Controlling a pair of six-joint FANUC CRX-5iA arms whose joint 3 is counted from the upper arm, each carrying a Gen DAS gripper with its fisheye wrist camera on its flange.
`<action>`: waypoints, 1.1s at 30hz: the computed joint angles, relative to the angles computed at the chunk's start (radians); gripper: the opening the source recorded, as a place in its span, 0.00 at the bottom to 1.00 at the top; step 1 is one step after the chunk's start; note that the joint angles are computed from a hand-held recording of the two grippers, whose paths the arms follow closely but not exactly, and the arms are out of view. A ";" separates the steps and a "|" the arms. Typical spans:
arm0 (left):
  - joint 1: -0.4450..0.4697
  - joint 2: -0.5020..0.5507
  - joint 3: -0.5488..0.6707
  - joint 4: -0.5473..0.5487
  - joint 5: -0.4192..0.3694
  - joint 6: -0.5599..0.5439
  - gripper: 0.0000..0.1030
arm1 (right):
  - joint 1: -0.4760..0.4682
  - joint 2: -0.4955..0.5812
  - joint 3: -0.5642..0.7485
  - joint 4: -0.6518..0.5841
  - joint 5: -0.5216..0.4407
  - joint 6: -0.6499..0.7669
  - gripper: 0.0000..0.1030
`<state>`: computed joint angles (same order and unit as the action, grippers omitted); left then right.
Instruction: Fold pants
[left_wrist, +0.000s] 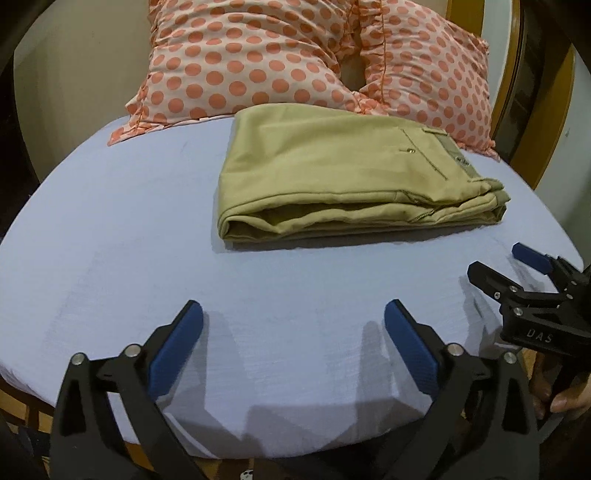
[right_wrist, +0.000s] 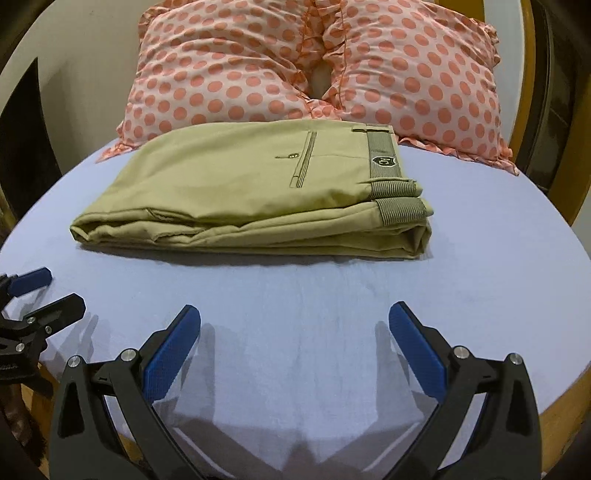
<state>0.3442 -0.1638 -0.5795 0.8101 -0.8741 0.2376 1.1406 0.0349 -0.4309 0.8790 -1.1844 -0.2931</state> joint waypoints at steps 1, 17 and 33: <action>-0.006 -0.008 -0.009 -0.007 0.022 -0.003 0.98 | -0.003 0.005 0.006 -0.018 0.003 0.009 0.99; -0.026 -0.030 -0.026 -0.034 0.084 0.017 0.98 | 0.005 0.001 -0.010 -0.003 0.007 -0.036 0.99; -0.026 -0.034 -0.035 -0.020 0.090 0.001 0.98 | 0.005 -0.005 -0.015 -0.007 0.008 -0.033 0.99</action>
<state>0.3179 -0.1976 -0.6142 0.7897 -0.7839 0.2382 1.1458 0.0302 -0.4461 0.8721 -1.1767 -0.3262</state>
